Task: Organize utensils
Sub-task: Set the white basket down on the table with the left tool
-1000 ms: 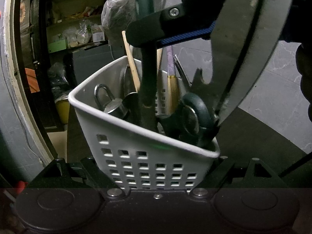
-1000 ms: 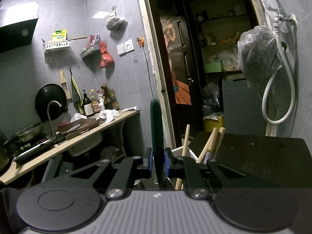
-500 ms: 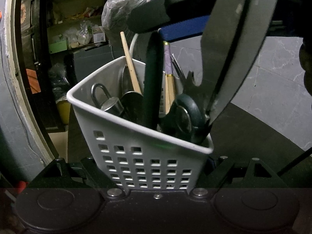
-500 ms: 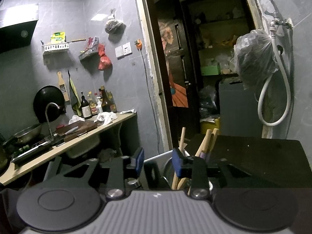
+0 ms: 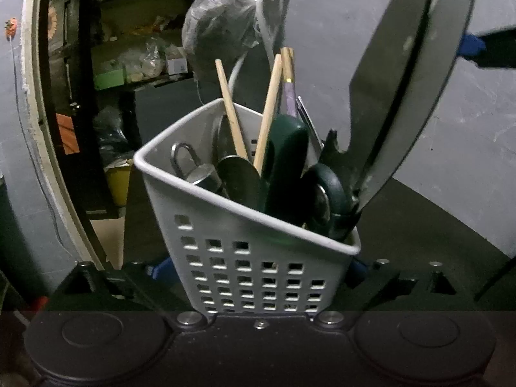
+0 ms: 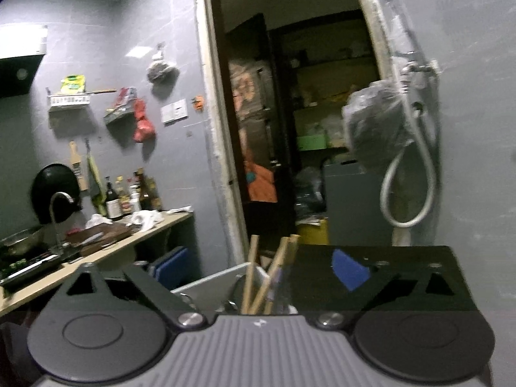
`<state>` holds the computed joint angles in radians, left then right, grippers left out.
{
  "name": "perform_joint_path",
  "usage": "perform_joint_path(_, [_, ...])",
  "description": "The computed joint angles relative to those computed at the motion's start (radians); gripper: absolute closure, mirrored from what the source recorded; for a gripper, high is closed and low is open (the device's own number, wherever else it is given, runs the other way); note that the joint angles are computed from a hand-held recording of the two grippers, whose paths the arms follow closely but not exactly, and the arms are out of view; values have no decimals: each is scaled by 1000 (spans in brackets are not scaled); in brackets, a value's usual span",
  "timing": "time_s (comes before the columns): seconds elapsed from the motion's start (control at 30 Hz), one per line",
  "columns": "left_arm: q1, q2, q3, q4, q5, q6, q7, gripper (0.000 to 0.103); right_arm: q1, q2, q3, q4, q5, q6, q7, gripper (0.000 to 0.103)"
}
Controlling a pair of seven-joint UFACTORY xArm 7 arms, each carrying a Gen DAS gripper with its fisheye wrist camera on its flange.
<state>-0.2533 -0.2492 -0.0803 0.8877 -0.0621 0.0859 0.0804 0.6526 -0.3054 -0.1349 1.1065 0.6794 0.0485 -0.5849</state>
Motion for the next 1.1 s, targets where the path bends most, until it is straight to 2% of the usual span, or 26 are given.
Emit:
perform_joint_path(0.17, [67,-19,-59,-18,64,-2,-84,2,-101,-66,48,-78,-82,4,119,0])
perform_joint_path(0.27, [104,-36,-93,-28,110,10,-153,1,-132,-95,52,-110,-127,20,189,0])
perform_joint_path(0.5, [185,-91,-167,-63,240,42,-310,1,-120,-132,14,-160,-178,38,260,0])
perform_joint_path(0.6, [201,-118,-180,-77,272,61,-362,1,-164,-136,47,-174,-219,44,313,0])
perform_joint_path(0.73, [164,-152,-142,-102,262,76,-363,1,-231,-156,105,-202,-287,51,404,0])
perform_joint_path(0.9, [109,-205,-77,-138,211,86,-310,1,-348,-188,204,-227,-391,104,570,0])
perform_joint_path(1.0, [66,-252,-22,-173,161,90,-255,1,-461,-224,307,-249,-479,137,719,0])
perform_joint_path(1.1, [26,-312,37,-202,99,127,-198,1,-609,-278,442,-262,-580,209,905,0])
